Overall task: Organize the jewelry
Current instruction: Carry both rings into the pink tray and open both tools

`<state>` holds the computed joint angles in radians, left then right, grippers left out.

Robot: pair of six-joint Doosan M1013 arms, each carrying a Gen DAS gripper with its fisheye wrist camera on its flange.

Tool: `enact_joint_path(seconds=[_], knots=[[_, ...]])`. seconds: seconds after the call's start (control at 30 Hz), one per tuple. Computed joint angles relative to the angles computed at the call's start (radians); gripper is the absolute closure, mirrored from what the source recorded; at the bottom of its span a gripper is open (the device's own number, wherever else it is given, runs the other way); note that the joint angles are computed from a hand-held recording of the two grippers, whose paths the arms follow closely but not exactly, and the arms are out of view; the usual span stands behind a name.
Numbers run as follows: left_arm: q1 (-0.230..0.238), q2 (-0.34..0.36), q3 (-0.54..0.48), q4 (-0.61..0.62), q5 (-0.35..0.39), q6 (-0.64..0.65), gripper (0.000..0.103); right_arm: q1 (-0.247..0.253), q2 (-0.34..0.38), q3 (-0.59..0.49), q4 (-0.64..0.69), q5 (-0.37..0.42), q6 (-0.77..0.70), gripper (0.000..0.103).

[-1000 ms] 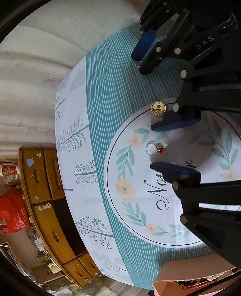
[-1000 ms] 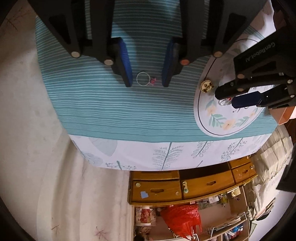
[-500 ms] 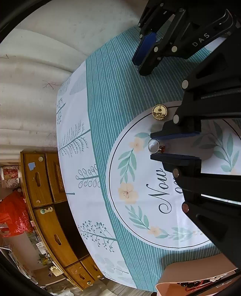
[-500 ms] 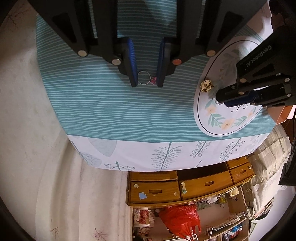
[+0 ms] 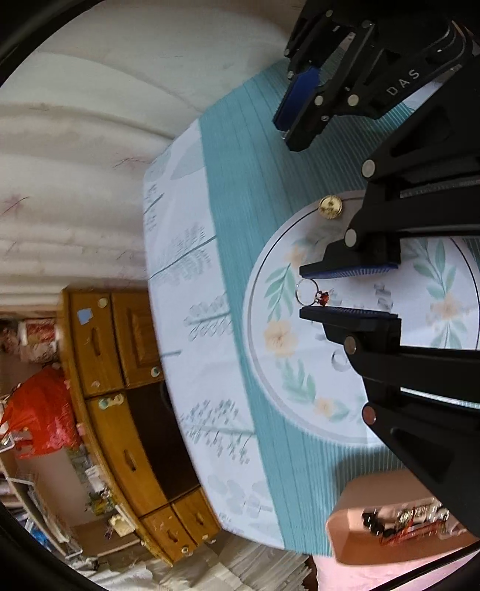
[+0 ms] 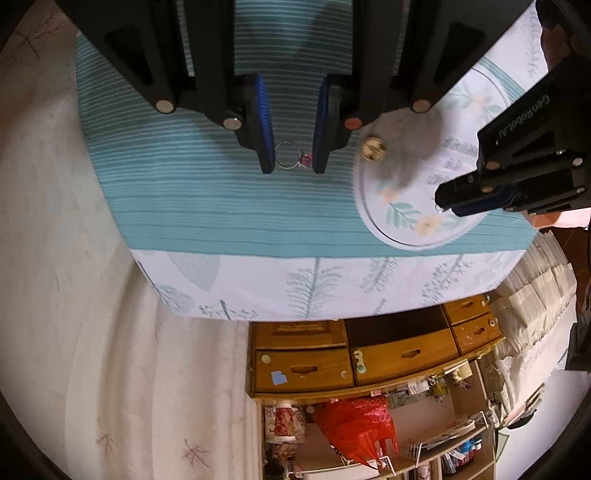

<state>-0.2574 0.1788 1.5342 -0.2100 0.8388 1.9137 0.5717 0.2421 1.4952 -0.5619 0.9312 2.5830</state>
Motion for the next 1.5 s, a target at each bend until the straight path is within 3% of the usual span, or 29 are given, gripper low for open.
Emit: enact_joint_path(seconds=[0.17,0.67,1.13,1.5], knots=[[0.038,-0.025,0.010,-0.045,-0.043,0.066,0.090,0.017,0.021,-0.050,0.007,0.001,-0.031,0.082],[0.189,-0.066,0.001,-0.051,-0.034,0.086,0.090,0.114,0.124,-0.252,-0.033,-0.003,-0.111,0.082],[0.334,-0.078,0.002,-0.166,0.015,0.253,0.090,0.194,0.219,-0.418,-0.074,0.045,-0.080,0.082],[0.392,-0.072,0.018,-0.247,0.091,0.357,0.090,0.240,0.247,-0.448,-0.082,0.028,-0.070,0.082]])
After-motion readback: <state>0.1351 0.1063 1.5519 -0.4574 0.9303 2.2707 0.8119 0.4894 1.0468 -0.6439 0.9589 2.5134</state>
